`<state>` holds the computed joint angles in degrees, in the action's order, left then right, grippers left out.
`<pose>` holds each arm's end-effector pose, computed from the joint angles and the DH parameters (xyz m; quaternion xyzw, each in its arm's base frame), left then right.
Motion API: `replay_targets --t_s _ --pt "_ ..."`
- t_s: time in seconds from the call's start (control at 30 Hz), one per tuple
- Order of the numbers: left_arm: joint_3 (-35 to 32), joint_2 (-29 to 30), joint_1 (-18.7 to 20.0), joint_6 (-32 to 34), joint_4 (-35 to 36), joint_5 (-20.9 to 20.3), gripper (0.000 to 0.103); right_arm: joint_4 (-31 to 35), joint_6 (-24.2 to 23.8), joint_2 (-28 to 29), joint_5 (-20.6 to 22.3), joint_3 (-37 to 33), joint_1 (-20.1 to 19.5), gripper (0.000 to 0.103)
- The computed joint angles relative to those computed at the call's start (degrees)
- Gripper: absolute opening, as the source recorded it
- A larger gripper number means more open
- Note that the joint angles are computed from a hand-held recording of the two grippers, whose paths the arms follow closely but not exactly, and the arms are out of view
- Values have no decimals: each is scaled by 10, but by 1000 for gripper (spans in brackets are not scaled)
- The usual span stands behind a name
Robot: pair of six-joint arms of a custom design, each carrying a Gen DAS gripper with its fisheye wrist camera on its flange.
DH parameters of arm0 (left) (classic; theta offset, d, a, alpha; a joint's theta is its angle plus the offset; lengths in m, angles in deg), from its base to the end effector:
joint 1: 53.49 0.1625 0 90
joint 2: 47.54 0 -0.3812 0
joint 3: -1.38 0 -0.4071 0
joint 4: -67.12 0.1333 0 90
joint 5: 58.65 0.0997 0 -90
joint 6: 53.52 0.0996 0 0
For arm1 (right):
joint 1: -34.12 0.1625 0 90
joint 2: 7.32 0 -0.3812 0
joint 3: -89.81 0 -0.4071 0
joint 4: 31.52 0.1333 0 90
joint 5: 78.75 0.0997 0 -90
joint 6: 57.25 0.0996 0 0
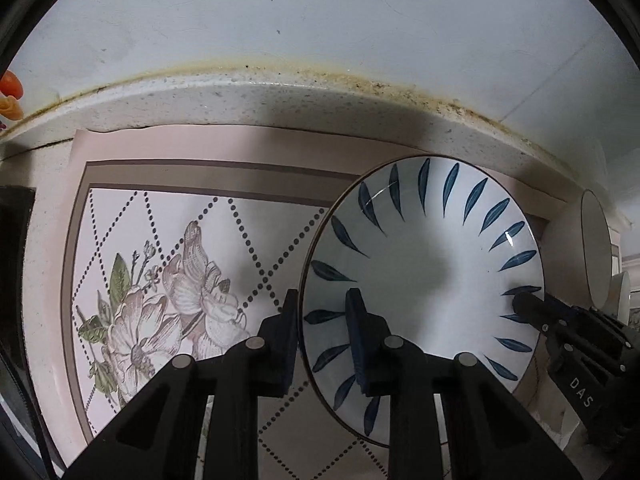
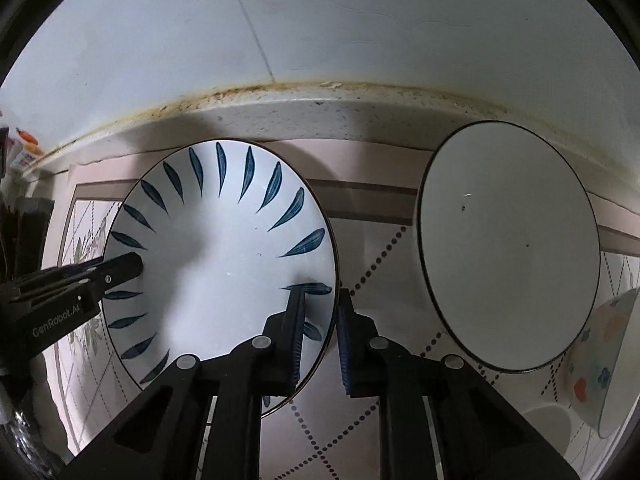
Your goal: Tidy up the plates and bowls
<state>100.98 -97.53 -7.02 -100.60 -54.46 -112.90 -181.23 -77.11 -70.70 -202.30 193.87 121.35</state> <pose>-0.2597 -0.5514 0.0367 0.0190 0.9410 -0.1106 0.3192 0.0491 -0.6039 0.1920 0.0931 -0.9409 0.0993 0.3102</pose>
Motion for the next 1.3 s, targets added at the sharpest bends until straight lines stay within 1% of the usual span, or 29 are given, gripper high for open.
replay_targets --t_s 0.07,0.17,0.27,0.33,0.47,0.53,0.57,0.63,0.67,0.7,0.77,0.9,0.93,1.0,1.1,1.2,1.3 --pt "2 -3 -9 -5 4 2 20 -3 -4 -9 1 8 2 17" --pt "20 -24 -28 -13 5 6 20 2 3 -30 8 23 8 16" --pt "48 -56 -52 -20 3 5 20 2 8 -64 18 47 15 16" --pt "67 -80 -70 -29 6 5 20 -2 18 -80 18 65 28 16" --pt "102 -124 -101 -49 13 -1 20 7 35 -146 26 114 48 15" --pt "106 -141 -119 -65 30 -6 20 21 48 -185 34 140 59 15" --pt "117 -154 -127 -73 32 -10 20 21 56 -196 36 153 66 15" --pt "141 -186 -146 -89 45 -16 20 34 63 -237 38 180 77 15" --pt "144 -188 -152 -94 47 -18 20 35 69 -248 39 191 84 15" --pt "155 -203 -162 -99 54 -22 20 41 77 -270 40 208 92 15" --pt "174 -228 -185 -116 72 -30 20 49 86 -300 39 233 102 15" --pt "217 -258 -217 -132 78 -54 20 69 107 -373 29 292 118 15" --pt "228 -263 -225 -136 79 -60 20 84 108 -401 31 305 114 15" --pt "245 -267 -235 -142 78 -74 20 97 121 -436 29 336 110 15" --pt "270 -262 -247 -145 70 -87 20 103 114 -486 29 380 87 15" --pt "289 -251 -245 -147 54 -109 20 88 102 -502 29 412 61 15" --pt "300 -240 -244 -148 45 -121 20 76 88 -522 36 444 32 15"
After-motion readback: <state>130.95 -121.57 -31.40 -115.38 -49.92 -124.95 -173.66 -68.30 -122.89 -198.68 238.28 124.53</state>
